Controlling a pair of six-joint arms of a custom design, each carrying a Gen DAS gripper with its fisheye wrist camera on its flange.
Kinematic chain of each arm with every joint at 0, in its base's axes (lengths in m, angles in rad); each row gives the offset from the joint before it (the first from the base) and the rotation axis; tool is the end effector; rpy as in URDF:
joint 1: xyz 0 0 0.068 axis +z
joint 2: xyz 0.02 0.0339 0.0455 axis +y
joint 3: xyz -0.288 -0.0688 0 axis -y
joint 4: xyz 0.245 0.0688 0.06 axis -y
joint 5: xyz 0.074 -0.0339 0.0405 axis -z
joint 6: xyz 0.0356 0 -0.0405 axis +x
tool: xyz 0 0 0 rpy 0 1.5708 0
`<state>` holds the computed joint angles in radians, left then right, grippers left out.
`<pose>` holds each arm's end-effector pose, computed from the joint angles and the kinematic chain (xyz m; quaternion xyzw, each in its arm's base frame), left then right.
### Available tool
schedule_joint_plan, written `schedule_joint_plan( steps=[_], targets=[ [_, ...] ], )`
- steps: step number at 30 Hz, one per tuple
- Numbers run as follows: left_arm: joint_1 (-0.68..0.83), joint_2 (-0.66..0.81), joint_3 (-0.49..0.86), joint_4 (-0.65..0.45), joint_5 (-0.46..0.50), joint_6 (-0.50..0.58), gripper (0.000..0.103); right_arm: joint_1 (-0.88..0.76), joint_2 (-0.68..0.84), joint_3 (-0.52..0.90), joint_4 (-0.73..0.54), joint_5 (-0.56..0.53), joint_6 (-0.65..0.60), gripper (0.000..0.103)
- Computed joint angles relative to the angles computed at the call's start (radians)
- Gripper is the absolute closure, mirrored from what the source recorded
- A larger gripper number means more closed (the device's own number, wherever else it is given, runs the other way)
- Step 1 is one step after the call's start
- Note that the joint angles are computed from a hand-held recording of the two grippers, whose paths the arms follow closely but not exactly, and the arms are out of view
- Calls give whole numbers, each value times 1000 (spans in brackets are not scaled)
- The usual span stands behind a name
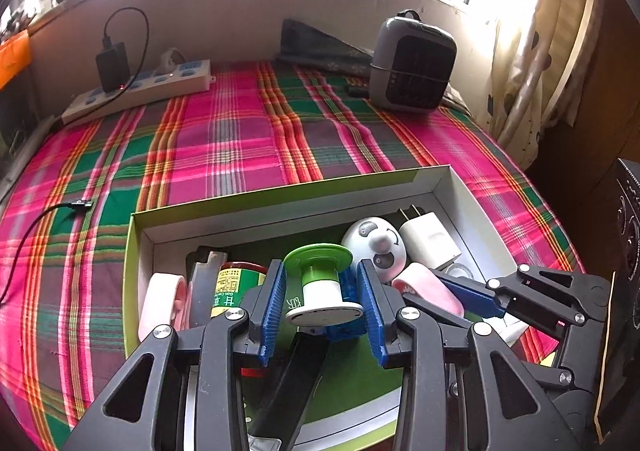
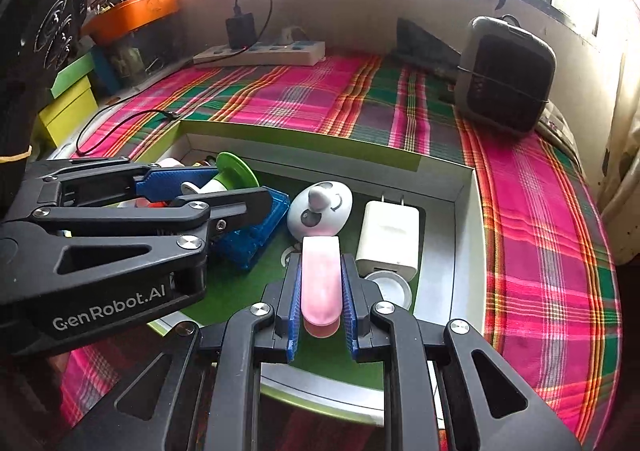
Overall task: Organize rigid objects
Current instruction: 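Lower the spool and pink case into the box and open both tools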
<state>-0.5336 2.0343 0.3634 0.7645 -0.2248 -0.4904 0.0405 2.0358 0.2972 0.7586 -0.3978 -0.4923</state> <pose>0.2201 -0.1208 0.0358 -0.0163 0.9399 -0.0663 0.3345 0.2261 0.0230 0.0306 -0.3024 0.8896 0.1203 0.3205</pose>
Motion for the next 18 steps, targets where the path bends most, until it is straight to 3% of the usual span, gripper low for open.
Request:
schedule_joint_plan(
  steps=[18],
  targets=[
    [-5, 5, 11, -13, -4, -1, 67, 1, 16, -13, 45, 0, 0, 84]
  ],
)
